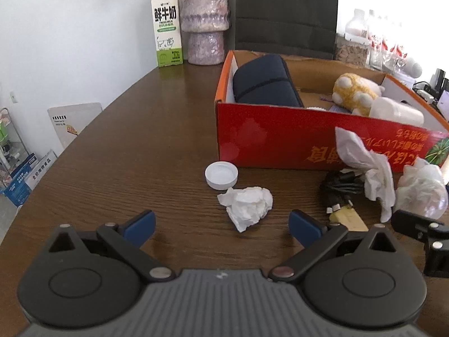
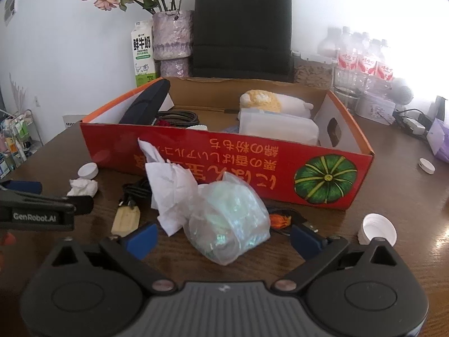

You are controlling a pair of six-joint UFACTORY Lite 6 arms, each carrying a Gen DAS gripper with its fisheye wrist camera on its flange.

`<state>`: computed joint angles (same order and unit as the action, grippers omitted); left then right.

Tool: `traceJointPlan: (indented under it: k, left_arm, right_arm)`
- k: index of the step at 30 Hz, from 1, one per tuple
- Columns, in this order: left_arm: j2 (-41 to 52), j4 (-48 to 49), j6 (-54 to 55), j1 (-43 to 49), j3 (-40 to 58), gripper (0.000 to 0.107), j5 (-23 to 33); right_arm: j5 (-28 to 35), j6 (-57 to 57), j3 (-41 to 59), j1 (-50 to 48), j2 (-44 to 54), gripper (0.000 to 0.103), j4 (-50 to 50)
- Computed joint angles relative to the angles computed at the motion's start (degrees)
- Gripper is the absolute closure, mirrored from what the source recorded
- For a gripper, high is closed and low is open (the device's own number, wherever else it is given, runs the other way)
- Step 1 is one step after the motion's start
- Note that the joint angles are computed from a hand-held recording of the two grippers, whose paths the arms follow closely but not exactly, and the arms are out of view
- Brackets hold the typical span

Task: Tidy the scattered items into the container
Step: 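Grasp the crumpled white tissue with the left tool while the right tool grasps the plastic bag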

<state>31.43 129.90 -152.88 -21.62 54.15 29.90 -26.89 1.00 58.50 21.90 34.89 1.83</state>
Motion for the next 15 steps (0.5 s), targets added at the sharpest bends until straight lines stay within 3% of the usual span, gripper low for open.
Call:
traceJointPlan:
  k: [12, 15]
  left_arm:
    - [3.21, 2.77, -1.6, 0.13, 3.11, 0.005, 0.09]
    - [2.92, 5.05, -3.09, -0.05, 2.56, 0.014, 0.51]
  right_arm:
    - [-0.86, -0.25, 2.05, -0.06, 2.53, 0.02, -0.18]
    - [-1.49, -1.21, 1.92, 0.2, 2.63, 0.03, 0.46]
